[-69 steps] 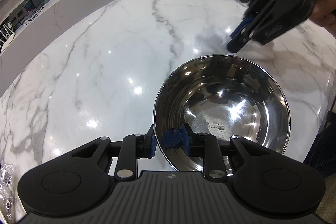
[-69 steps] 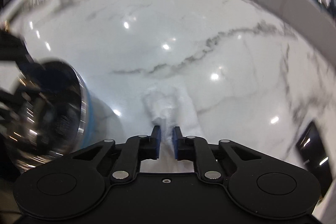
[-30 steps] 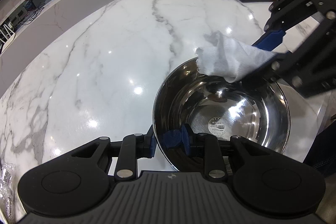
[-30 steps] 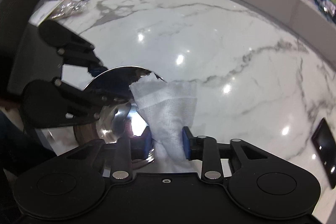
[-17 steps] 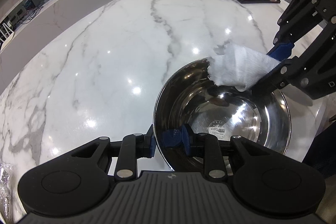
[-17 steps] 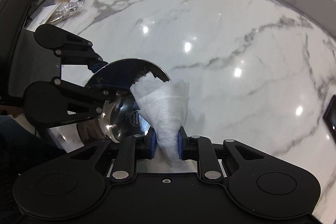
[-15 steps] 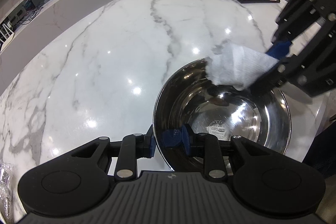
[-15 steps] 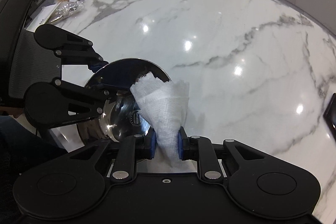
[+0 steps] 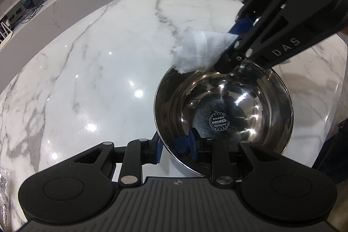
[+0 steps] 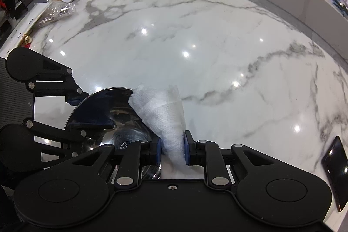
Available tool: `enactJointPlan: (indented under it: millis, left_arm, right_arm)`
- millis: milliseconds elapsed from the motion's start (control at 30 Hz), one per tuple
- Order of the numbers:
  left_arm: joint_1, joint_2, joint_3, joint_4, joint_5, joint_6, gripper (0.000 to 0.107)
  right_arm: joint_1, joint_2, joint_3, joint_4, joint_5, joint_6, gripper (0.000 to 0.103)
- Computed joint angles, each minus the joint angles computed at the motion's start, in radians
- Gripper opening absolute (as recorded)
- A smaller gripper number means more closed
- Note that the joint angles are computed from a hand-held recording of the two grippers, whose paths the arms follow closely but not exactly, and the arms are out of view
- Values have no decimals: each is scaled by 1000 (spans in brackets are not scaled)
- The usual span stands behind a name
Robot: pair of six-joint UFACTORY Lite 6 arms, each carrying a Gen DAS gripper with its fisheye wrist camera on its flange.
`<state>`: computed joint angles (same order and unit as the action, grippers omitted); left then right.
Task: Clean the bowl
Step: 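Wipe the bowl's inner wall with the cloth in the right gripper while the left gripper holds the rim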
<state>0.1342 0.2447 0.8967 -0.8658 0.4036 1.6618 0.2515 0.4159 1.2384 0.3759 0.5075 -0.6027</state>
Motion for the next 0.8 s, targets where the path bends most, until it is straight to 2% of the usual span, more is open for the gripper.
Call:
enactJointPlan:
  millis: [200, 467, 600, 800]
  left_arm:
    - [-5, -10, -18, -29, -18, 23, 24]
    - [-36, -7, -31, -162, -55, 121, 24]
    - [-33, -1, -28, -187, -48, 148, 24]
    - [-24, -3, -23, -128, -32, 107, 23]
  right_arm:
    - [-4, -83, -103, -1, -12, 26, 18]
    - [8, -219, -257, -20, -7, 88, 18]
    - [-10, -236, -273, 15, 15, 65, 19]
    - [-11, -204, -233, -16, 14, 91, 18]
